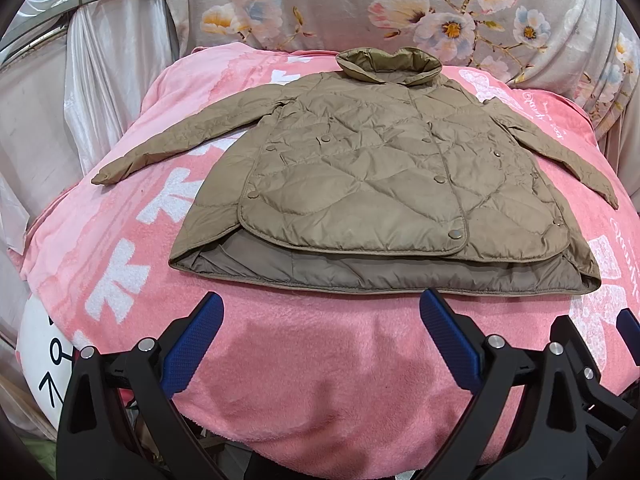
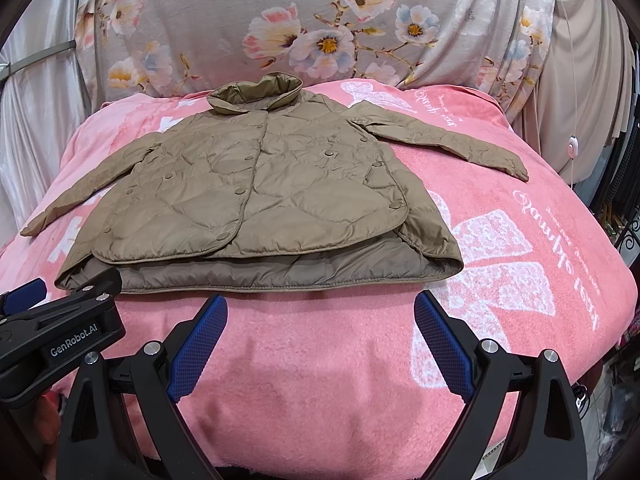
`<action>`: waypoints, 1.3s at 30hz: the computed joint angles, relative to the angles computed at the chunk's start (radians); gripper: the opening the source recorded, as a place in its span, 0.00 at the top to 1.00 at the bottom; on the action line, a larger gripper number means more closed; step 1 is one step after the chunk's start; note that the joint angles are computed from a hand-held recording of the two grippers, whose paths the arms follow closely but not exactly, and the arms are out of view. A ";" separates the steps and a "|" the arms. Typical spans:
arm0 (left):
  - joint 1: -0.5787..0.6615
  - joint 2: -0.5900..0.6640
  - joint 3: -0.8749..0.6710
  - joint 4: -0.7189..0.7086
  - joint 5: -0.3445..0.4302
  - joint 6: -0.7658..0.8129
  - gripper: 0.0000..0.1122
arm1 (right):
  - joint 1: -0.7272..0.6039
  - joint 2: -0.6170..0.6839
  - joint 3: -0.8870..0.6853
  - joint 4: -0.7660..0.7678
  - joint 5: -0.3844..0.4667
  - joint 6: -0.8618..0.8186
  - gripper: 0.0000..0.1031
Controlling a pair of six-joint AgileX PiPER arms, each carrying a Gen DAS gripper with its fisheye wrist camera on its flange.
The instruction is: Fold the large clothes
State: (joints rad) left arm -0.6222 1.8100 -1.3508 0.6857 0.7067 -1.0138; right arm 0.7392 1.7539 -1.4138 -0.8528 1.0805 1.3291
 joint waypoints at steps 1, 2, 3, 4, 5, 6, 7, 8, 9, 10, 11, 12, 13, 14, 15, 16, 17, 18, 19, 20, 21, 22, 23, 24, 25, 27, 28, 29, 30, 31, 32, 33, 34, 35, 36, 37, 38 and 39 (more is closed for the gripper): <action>0.000 0.000 0.000 0.001 0.000 -0.001 0.14 | 0.000 0.001 -0.001 -0.001 0.001 0.000 0.10; -0.001 0.001 -0.001 0.001 0.002 0.000 0.14 | 0.001 0.001 -0.001 -0.001 0.001 0.000 0.10; -0.001 0.000 0.001 0.002 0.001 -0.002 0.14 | 0.001 0.001 -0.001 -0.001 0.001 0.000 0.10; 0.000 0.000 0.000 0.000 0.001 0.000 0.14 | 0.001 0.001 -0.001 -0.001 0.001 0.000 0.10; 0.000 0.000 0.001 0.000 0.000 0.000 0.14 | 0.001 0.001 -0.001 -0.001 0.001 0.000 0.10; 0.000 0.000 0.000 0.001 0.000 0.000 0.14 | 0.000 0.000 -0.001 -0.001 0.001 0.001 0.10; 0.000 0.000 0.001 0.001 0.000 -0.001 0.14 | 0.000 0.001 -0.002 0.000 0.001 0.000 0.10; 0.000 0.000 0.000 0.000 0.000 0.000 0.14 | 0.000 0.001 -0.002 0.000 0.001 0.000 0.10; 0.000 0.000 0.000 -0.001 -0.001 0.001 0.14 | 0.000 0.001 -0.002 0.000 0.001 -0.001 0.10; 0.000 0.000 0.000 0.000 0.000 0.001 0.14 | -0.001 0.000 -0.002 0.001 0.002 -0.002 0.10; 0.000 0.001 0.000 0.001 0.001 0.000 0.14 | -0.001 0.000 -0.002 0.001 0.002 -0.002 0.10; 0.000 0.000 0.000 -0.002 0.001 0.002 0.14 | -0.001 0.000 -0.002 0.001 0.002 -0.002 0.10; 0.001 0.000 0.001 -0.003 -0.001 0.002 0.14 | -0.002 0.000 -0.002 0.001 0.002 -0.004 0.10; 0.000 0.000 0.000 0.000 0.001 0.000 0.14 | -0.002 0.000 -0.002 0.000 0.002 -0.003 0.10; 0.000 0.001 -0.001 0.001 0.003 0.001 0.14 | -0.003 0.000 -0.003 0.001 0.000 -0.004 0.10; 0.000 0.000 -0.001 -0.001 0.001 0.002 0.14 | -0.004 0.000 -0.003 0.003 0.000 -0.006 0.10; 0.000 0.000 -0.001 -0.002 0.001 0.001 0.14 | -0.004 0.000 -0.003 0.001 0.000 -0.004 0.10; 0.002 0.000 0.001 -0.003 -0.001 0.000 0.14 | -0.005 0.000 -0.002 0.002 0.000 -0.004 0.10; 0.003 0.001 0.001 -0.006 -0.003 -0.001 0.14 | -0.006 0.002 -0.002 0.004 0.000 -0.003 0.10; 0.006 -0.004 0.015 -0.001 -0.010 -0.008 0.14 | -0.006 0.005 -0.001 0.004 -0.001 0.001 0.10; 0.010 -0.015 0.039 0.002 -0.016 -0.015 0.14 | -0.007 0.007 0.004 0.002 -0.002 0.007 0.10; 0.025 0.012 0.022 0.004 -0.035 -0.011 0.14 | -0.011 0.008 0.006 0.004 -0.006 0.008 0.10; 0.030 0.023 0.008 -0.006 -0.033 -0.003 0.14 | -0.017 0.010 0.007 0.007 -0.010 0.008 0.10; 0.033 0.021 -0.004 -0.024 -0.026 0.013 0.14 | -0.025 0.014 0.005 0.011 -0.016 0.003 0.10; 0.041 0.030 -0.015 -0.039 -0.023 0.026 0.14 | -0.037 0.016 0.005 0.016 -0.024 -0.003 0.10; 0.078 0.045 -0.037 -0.177 -0.053 0.096 0.14 | -0.072 0.022 0.003 0.035 -0.047 -0.028 0.10; 0.094 0.059 -0.063 -0.219 -0.044 0.137 0.14 | -0.099 0.020 -0.001 0.056 -0.063 -0.050 0.10; 0.102 0.066 -0.073 -0.222 -0.052 0.139 0.14 | -0.133 0.016 -0.004 0.085 -0.088 -0.079 0.10; 0.111 0.071 -0.070 -0.185 -0.084 0.106 0.14 | -0.187 0.005 0.005 0.135 -0.138 -0.113 0.10; 0.114 0.072 -0.058 -0.108 -0.121 0.044 0.14 | -0.230 -0.002 0.008 0.177 -0.174 -0.144 0.10; 0.125 0.076 -0.051 -0.039 -0.164 -0.014 0.14 | -0.299 -0.007 0.010 0.244 -0.224 -0.193 0.10; 0.144 0.065 -0.038 0.009 -0.220 -0.057 0.14 | -0.360 -0.007 0.008 0.305 -0.262 -0.237 0.10; 0.158 0.079 -0.050 0.021 -0.237 -0.060 0.14 | -0.409 -0.005 0.003 0.353 -0.288 -0.274 0.10; 0.168 0.095 -0.083 0.003 -0.218 -0.022 0.14 | -0.480 0.001 -0.009 0.419 -0.318 -0.327 0.10; 0.168 0.115 -0.118 -0.006 -0.171 0.013 0.14 | -0.545 0.013 -0.029 0.471 -0.334 -0.364 0.10; 0.176 0.137 -0.157 -0.004 -0.147 0.031 0.14 | -0.590 0.028 -0.053 0.504 -0.341 -0.388 0.10; 0.183 0.158 -0.193 -0.008 -0.124 0.054 0.14 | -0.647 0.048 -0.083 0.524 -0.345 -0.399 0.10; 0.191 0.187 -0.241 -0.037 -0.092 0.093 0.14 | -0.680 0.063 -0.106 0.512 -0.344 -0.385 0.10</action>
State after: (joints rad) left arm -0.4315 1.9973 -1.5918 0.6488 0.6145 -0.9207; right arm 0.0596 1.8171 -1.5196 -0.3403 0.7367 0.9439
